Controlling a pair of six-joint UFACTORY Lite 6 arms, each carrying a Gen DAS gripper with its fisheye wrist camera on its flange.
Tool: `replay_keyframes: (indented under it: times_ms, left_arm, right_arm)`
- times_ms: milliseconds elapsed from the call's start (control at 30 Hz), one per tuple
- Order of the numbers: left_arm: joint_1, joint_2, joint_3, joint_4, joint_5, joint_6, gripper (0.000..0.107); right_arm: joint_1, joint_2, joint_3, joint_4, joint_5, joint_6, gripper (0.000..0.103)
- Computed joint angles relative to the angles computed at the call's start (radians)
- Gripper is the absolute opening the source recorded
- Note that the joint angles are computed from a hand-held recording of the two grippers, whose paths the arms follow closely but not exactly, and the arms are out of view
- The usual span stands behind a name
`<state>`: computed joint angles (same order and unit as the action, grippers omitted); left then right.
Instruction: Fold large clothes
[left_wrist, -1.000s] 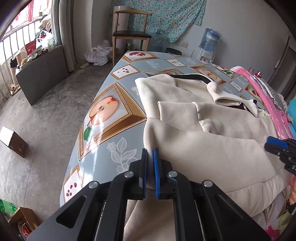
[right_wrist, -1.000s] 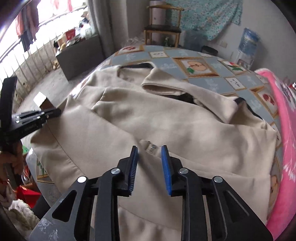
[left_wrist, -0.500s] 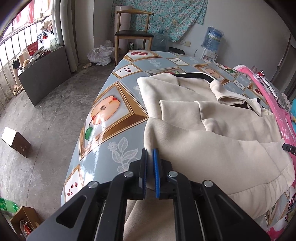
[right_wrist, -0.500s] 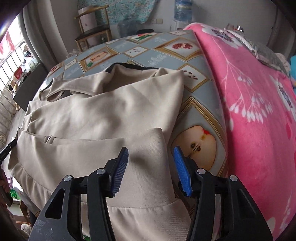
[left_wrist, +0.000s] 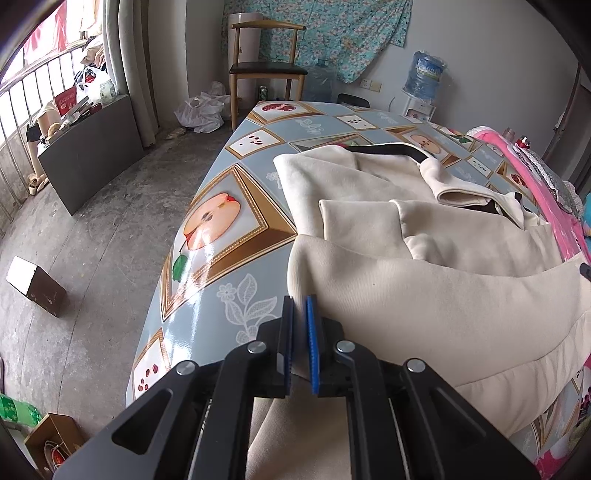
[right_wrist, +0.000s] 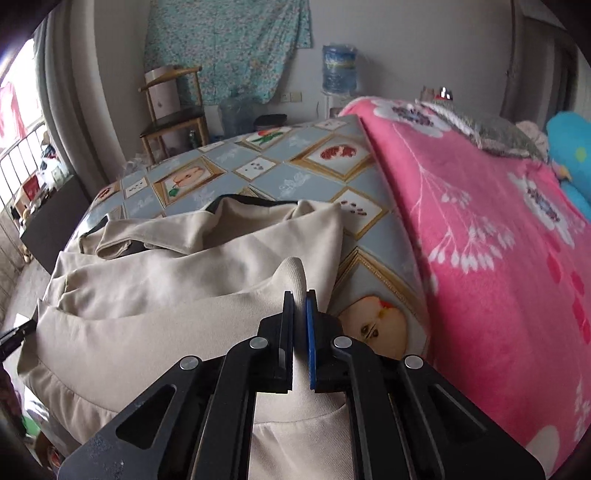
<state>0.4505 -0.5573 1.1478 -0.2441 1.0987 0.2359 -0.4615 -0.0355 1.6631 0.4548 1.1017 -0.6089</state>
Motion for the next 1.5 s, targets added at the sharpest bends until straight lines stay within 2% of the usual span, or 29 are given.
replay_keyframes:
  times_ms: [133, 233, 333, 367, 400, 533, 633, 800, 833, 867, 900, 1000, 1167, 1300, 1467, 1500]
  left_arm:
    - [0.033, 0.013, 0.011, -0.034, 0.017, 0.03, 0.007]
    - [0.099, 0.027, 0.023, -0.106, 0.05, 0.097, 0.007]
    - [0.213, 0.048, 0.049, -0.223, 0.122, 0.22, 0.008]
    - [0.258, 0.056, 0.06, -0.265, 0.155, 0.266, 0.008]
    - [0.303, 0.065, 0.071, -0.306, 0.191, 0.307, 0.01]
    - [0.469, 0.142, 0.117, -0.449, 0.35, 0.399, 0.019]
    - [0.491, 0.223, 0.15, -0.474, 0.393, 0.364, 0.029]
    - [0.424, 0.296, 0.174, -0.424, 0.338, 0.301, 0.03]
    - [0.433, 0.297, 0.167, -0.442, 0.338, 0.305, 0.027]
    - [0.441, 0.299, 0.162, -0.459, 0.347, 0.315, 0.014]
    - [0.444, 0.3, 0.16, -0.471, 0.363, 0.325, 0.007]
    - [0.461, 0.254, 0.16, -0.503, 0.375, 0.36, 0.005]
    - [0.551, 0.17, 0.195, -0.631, 0.5, 0.472, 0.005]
    - [0.537, 0.073, 0.202, -0.658, 0.567, 0.563, 0.005]
    - [0.459, -0.021, 0.176, -0.61, 0.558, 0.593, 0.005]
    - [0.452, -0.03, 0.171, -0.602, 0.553, 0.594, 0.005]
  right_arm:
    - [0.055, -0.007, -0.08, -0.065, -0.065, 0.06, 0.006]
    - [0.068, -0.003, -0.053, -0.107, -0.041, 0.092, 0.01]
    - [0.05, -0.044, -0.026, -0.102, -0.005, 0.089, 0.03]
    - [0.036, -0.062, -0.019, -0.084, 0.009, 0.076, 0.045]
    - [0.02, -0.086, -0.015, -0.06, 0.029, 0.063, 0.056]
    - [-0.007, -0.165, -0.016, 0.062, 0.155, 0.019, 0.066]
    - [0.074, -0.235, -0.074, 0.101, 0.201, 0.039, 0.067]
    - [0.352, -0.286, -0.148, 0.092, 0.167, 0.175, 0.067]
    - [0.402, -0.282, -0.151, 0.087, 0.156, 0.209, 0.067]
    - [0.452, -0.276, -0.152, 0.08, 0.142, 0.247, 0.067]
    - [0.499, -0.26, -0.139, 0.075, 0.137, 0.284, 0.067]
    - [0.582, -0.194, -0.076, 0.111, 0.146, 0.362, 0.067]
    - [0.671, -0.067, 0.062, 0.221, 0.182, 0.472, 0.067]
    - [0.77, 0.043, 0.15, 0.32, 0.206, 0.541, 0.067]
    - [0.963, 0.126, 0.246, 0.194, 0.189, 0.62, 0.067]
    - [0.98, 0.131, 0.247, 0.173, 0.184, 0.634, 0.063]
